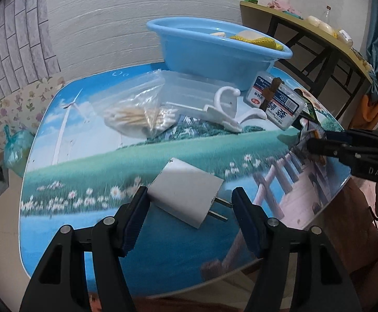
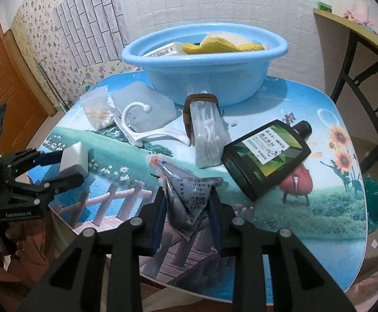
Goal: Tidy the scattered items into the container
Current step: 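Grasp the folded paper packet with right tool while left tool grasps the white plug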
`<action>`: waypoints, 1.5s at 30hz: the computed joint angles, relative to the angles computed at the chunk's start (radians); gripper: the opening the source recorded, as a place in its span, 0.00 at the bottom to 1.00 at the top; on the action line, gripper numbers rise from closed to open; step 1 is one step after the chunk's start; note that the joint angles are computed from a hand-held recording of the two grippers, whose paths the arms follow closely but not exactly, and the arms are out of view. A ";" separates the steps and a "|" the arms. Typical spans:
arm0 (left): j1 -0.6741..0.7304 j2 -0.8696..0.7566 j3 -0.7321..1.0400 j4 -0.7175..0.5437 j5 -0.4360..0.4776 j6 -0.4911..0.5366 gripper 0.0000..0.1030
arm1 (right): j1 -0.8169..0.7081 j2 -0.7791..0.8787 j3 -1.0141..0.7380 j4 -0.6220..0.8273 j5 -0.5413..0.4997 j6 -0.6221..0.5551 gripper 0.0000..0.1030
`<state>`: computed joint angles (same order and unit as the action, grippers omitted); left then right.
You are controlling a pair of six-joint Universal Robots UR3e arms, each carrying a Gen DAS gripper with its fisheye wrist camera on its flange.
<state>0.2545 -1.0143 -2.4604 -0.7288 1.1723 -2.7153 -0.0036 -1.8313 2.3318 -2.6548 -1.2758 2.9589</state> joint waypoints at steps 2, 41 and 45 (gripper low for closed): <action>0.017 0.043 -0.016 -0.032 -0.002 0.009 0.63 | 0.015 0.000 -0.004 -0.005 -0.014 0.016 0.28; 0.088 0.224 -0.072 -0.177 -0.055 0.066 0.76 | 0.065 -0.021 0.046 0.010 -0.090 0.002 0.54; 0.043 0.145 -0.082 -0.057 -0.025 0.031 0.78 | 0.049 -0.021 0.081 -0.050 -0.074 -0.012 0.63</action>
